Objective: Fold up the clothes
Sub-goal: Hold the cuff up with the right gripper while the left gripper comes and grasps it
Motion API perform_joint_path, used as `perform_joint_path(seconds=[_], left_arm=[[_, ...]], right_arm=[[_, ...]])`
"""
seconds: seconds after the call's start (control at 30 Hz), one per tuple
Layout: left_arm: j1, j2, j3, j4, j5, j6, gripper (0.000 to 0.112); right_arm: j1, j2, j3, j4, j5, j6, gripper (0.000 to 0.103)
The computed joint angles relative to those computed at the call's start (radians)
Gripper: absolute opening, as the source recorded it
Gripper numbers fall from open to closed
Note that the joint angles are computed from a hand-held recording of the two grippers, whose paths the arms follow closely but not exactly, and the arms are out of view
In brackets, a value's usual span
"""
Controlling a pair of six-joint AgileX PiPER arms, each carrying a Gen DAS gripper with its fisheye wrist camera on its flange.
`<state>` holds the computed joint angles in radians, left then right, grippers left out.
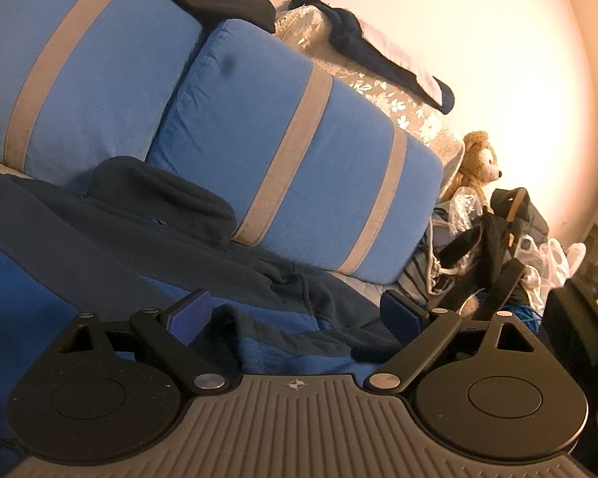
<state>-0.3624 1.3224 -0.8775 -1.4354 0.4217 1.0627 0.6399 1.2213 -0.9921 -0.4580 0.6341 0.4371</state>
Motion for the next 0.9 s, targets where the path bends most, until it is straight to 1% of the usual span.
perform_joint_path(seconds=[0.13, 0.23, 0.27, 0.33, 0.43, 0.5, 0.57, 0.6, 0.63, 0.73, 0.83, 0.9], left_arm=[[0.002, 0.004, -0.006, 0.032, 0.006, -0.029, 0.093], [0.004, 0.005, -0.005, 0.037, 0.008, -0.029, 0.093], [0.006, 0.005, -0.005, 0.036, 0.009, -0.031, 0.093], [0.009, 0.007, -0.005, 0.034, 0.01, -0.036, 0.093], [0.024, 0.013, -0.006, 0.026, 0.028, -0.045, 0.093], [0.035, 0.022, -0.011, 0.03, 0.05, -0.054, 0.093], [0.041, 0.033, -0.02, 0.05, 0.066, -0.081, 0.093], [0.045, 0.04, -0.026, 0.06, 0.076, -0.095, 0.093], [0.053, 0.048, -0.031, 0.065, 0.091, -0.11, 0.093], [0.086, 0.08, -0.046, 0.07, 0.153, -0.16, 0.093], [0.129, 0.125, -0.065, 0.063, 0.237, -0.224, 0.093], [0.16, 0.169, -0.085, 0.064, 0.315, -0.283, 0.093]], right_arm=[[0.057, 0.031, -0.01, -0.051, 0.073, -0.073, 0.083], [0.088, 0.073, -0.015, -0.133, 0.1, -0.036, 0.079], [0.086, 0.084, -0.017, -0.139, 0.097, -0.029, 0.078], [0.069, 0.103, -0.024, -0.121, 0.08, -0.032, 0.07], [0.016, 0.132, -0.046, -0.034, 0.041, -0.087, 0.061], [-0.019, 0.154, -0.063, 0.031, 0.019, -0.131, 0.058], [-0.038, 0.176, -0.077, 0.066, 0.007, -0.157, 0.057], [-0.04, 0.186, -0.08, 0.064, 0.002, -0.157, 0.054], [-0.041, 0.195, -0.082, 0.056, -0.003, -0.15, 0.039], [-0.024, 0.218, -0.092, 0.015, 0.003, -0.11, 0.013], [0.018, 0.224, -0.101, -0.077, 0.041, -0.024, 0.01], [0.051, 0.211, -0.091, -0.149, 0.054, 0.036, 0.009]])
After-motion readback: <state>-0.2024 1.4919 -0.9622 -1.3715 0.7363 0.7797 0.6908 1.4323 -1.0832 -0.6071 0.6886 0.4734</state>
